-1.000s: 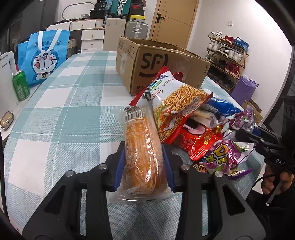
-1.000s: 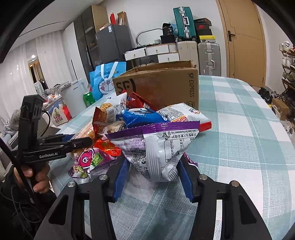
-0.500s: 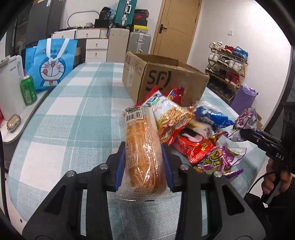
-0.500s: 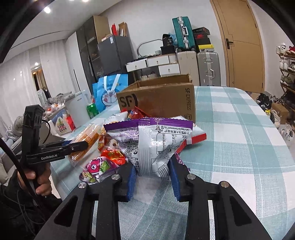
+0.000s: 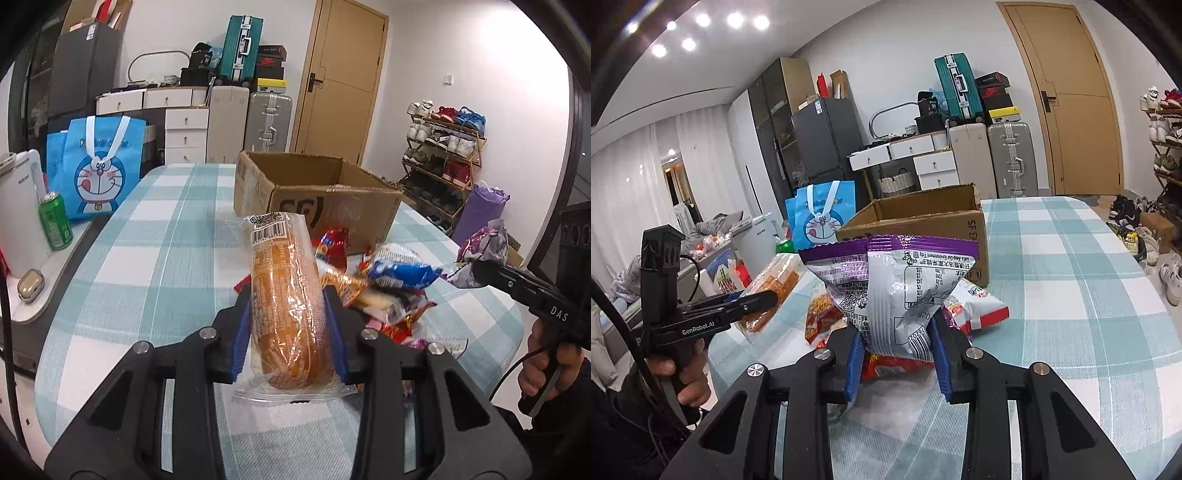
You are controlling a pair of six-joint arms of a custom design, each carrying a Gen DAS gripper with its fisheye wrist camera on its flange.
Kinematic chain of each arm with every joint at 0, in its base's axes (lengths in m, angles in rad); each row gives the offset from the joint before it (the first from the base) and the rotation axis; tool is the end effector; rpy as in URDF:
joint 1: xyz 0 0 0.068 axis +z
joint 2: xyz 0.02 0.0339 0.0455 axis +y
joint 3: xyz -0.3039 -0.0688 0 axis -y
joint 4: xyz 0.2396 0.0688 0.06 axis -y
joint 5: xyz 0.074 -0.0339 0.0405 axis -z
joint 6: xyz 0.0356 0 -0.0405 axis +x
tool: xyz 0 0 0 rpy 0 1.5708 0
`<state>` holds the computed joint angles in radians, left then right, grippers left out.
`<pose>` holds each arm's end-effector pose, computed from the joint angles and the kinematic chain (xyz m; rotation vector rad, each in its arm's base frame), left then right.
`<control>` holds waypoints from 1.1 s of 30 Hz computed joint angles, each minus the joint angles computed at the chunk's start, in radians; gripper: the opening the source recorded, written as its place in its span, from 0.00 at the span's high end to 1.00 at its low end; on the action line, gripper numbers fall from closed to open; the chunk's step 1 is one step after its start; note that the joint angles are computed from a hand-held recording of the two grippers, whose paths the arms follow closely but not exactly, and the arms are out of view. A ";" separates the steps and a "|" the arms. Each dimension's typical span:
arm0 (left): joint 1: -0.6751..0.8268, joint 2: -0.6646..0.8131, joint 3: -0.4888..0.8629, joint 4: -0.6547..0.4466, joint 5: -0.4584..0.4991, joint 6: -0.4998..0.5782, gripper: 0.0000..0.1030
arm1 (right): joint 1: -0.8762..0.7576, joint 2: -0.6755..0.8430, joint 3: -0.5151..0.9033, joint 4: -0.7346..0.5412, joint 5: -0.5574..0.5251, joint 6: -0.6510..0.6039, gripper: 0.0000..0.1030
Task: Organize snacks
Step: 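Carry the bread roll with the left gripper into the box while the right carries the chip bag there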
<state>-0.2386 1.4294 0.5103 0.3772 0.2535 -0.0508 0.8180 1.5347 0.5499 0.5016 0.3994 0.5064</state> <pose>0.2536 -0.0709 0.2043 0.3506 2.0953 -0.4399 0.2057 0.1993 0.2011 -0.0694 2.0385 0.4295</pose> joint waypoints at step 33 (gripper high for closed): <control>-0.121 0.291 0.587 -0.219 -0.137 -0.066 0.68 | -0.220 0.096 0.320 -0.139 -0.161 -0.062 0.68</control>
<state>-0.3600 1.7204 1.0977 0.1587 0.1168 -0.1167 0.5983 1.6312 0.8702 0.3630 0.2385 0.4440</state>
